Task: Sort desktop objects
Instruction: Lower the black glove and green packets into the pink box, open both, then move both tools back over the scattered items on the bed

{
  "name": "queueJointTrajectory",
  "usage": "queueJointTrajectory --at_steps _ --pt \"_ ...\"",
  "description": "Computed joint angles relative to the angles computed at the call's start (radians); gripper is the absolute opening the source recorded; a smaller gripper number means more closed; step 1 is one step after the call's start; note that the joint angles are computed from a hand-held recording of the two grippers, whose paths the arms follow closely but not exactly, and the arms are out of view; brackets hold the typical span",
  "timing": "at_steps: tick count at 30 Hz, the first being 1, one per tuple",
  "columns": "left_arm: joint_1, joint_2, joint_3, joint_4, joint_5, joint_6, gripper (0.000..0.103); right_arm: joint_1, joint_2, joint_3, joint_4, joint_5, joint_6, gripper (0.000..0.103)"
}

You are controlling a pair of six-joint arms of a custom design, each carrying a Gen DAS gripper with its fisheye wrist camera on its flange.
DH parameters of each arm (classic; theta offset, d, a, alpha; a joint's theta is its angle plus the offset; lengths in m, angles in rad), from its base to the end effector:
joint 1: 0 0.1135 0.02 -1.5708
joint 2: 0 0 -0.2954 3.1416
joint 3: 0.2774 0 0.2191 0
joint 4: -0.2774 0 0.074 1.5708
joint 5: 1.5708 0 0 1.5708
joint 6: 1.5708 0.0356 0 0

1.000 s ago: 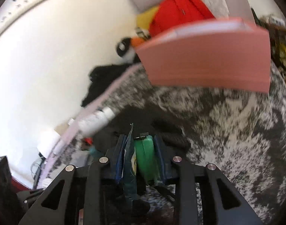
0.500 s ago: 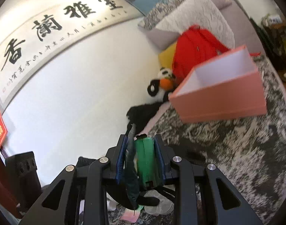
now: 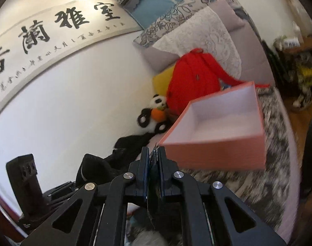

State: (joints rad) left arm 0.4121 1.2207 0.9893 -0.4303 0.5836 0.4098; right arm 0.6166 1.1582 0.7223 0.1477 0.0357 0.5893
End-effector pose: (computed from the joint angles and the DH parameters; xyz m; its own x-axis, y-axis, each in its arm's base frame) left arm 0.2089 0.0699 0.3373 -0.4909 0.1483 -0.8585 0.2831 0.9591 0.0038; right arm 0.1826 0.1279 0.3184 -0.4984 0.3275 -0.8027 -0.3283 0.7856 0.5244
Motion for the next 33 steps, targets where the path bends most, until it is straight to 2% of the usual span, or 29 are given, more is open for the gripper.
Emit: queueJointTrajectory --at_steps 4,6,7,8,9,10,11,13,17,21,23,25,28,30,33 --pt "-0.184 0.231 0.229 0.044 -0.131 -0.164 0.017 -0.160 0.166 0.202 -0.066 -0.051 -0.073 0.010" --pt "-0.261 0.368 0.361 0.058 -0.233 -0.230 0.022 -0.240 0.279 0.323 -0.105 -0.062 -0.068 0.015" --pt "-0.296 0.446 0.440 0.056 -0.286 -0.258 0.036 -0.285 0.356 0.404 -0.147 -0.069 -0.062 0.023" --pt "-0.320 0.510 0.503 0.050 -0.338 -0.270 0.059 -0.313 0.423 0.490 -0.218 -0.059 -0.056 0.055" --pt "-0.350 0.577 0.569 0.042 -0.424 -0.298 0.071 -0.333 0.476 0.562 -0.287 -0.046 -0.055 0.076" --pt "-0.363 0.614 0.600 0.046 -0.479 -0.323 0.082 -0.347 0.529 0.631 -0.362 -0.018 -0.055 0.103" --pt "-0.371 0.634 0.607 0.067 -0.515 -0.345 0.083 -0.353 0.546 0.649 -0.379 0.000 -0.060 0.103" --pt "-0.357 0.653 0.596 0.105 -0.477 -0.364 0.083 -0.358 0.529 0.593 -0.319 0.019 -0.099 0.103" --pt "-0.315 0.555 0.396 0.252 -0.414 -0.355 0.086 -0.298 0.433 0.428 -0.237 0.152 -0.177 0.103" --pt "-0.204 0.328 0.046 0.391 -0.287 -0.289 0.091 -0.183 0.229 0.173 -0.173 0.299 -0.137 0.103" --pt "-0.117 0.199 -0.137 0.410 -0.199 -0.220 0.095 -0.093 0.100 0.002 -0.130 0.379 -0.077 0.103" --pt "-0.001 0.064 -0.320 0.379 -0.118 -0.080 0.095 0.018 -0.019 -0.147 -0.118 0.458 0.003 0.103" --pt "0.152 -0.054 -0.488 0.285 -0.105 0.124 0.095 0.162 -0.069 -0.245 -0.210 0.488 0.137 0.103" --pt "0.290 -0.100 -0.558 0.212 -0.097 0.236 0.095 0.245 -0.053 -0.258 -0.259 0.490 0.203 0.103" --pt "0.583 -0.061 -0.578 0.058 -0.017 0.431 0.095 0.381 -0.004 -0.271 -0.273 0.523 0.265 0.103"
